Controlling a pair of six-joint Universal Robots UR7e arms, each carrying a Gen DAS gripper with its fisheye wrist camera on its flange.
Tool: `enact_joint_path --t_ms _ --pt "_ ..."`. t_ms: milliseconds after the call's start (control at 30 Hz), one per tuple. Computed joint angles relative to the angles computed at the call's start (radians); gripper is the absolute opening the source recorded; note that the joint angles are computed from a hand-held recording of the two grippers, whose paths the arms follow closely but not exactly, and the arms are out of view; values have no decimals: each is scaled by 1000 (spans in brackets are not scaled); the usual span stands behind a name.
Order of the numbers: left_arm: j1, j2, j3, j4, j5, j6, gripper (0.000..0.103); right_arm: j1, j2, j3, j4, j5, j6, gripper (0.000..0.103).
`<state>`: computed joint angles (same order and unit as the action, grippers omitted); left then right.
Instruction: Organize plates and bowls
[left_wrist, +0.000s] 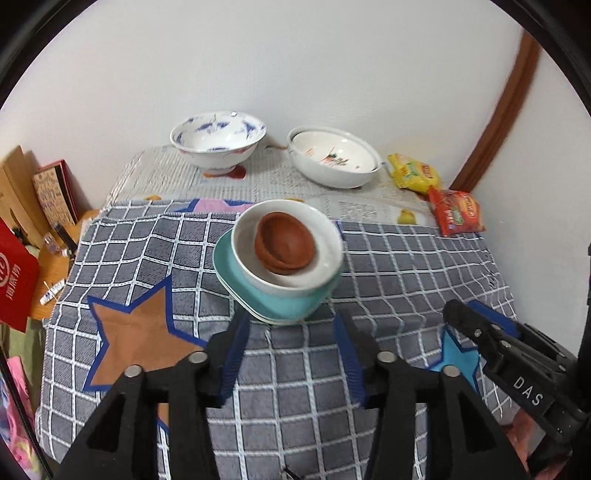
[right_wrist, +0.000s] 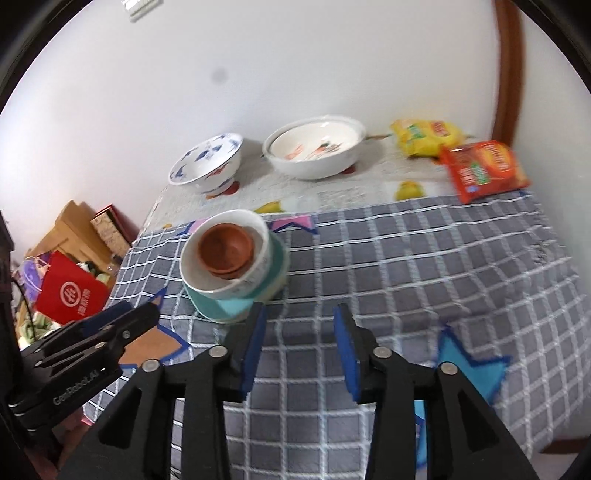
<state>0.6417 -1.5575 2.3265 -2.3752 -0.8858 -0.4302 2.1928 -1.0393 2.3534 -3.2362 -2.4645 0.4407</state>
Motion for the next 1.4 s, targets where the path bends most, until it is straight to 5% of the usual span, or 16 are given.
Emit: enact_joint_path --t_ms 267,333,467,633,800,1400 --pt "-149 -141 107 74 37 -121 67 153 -104 89 227 -176 283 52" --pt "-196 -181 134 113 51 -170 79 186 -134 106 302 -194 356 53" --pt "-278 -243 168 202 78 -257 84 242 -190 129 451 -211 493 54" --pt "-390 -328 186 362 126 -385 90 330 -256 128 700 -257 683 86" --pt "-472 -392 186 480 132 -475 100 394 -301 103 964 -306 870 93" --pt "-547 -418 177 619 120 -563 103 461 -316 67 1200 -297 1050 93"
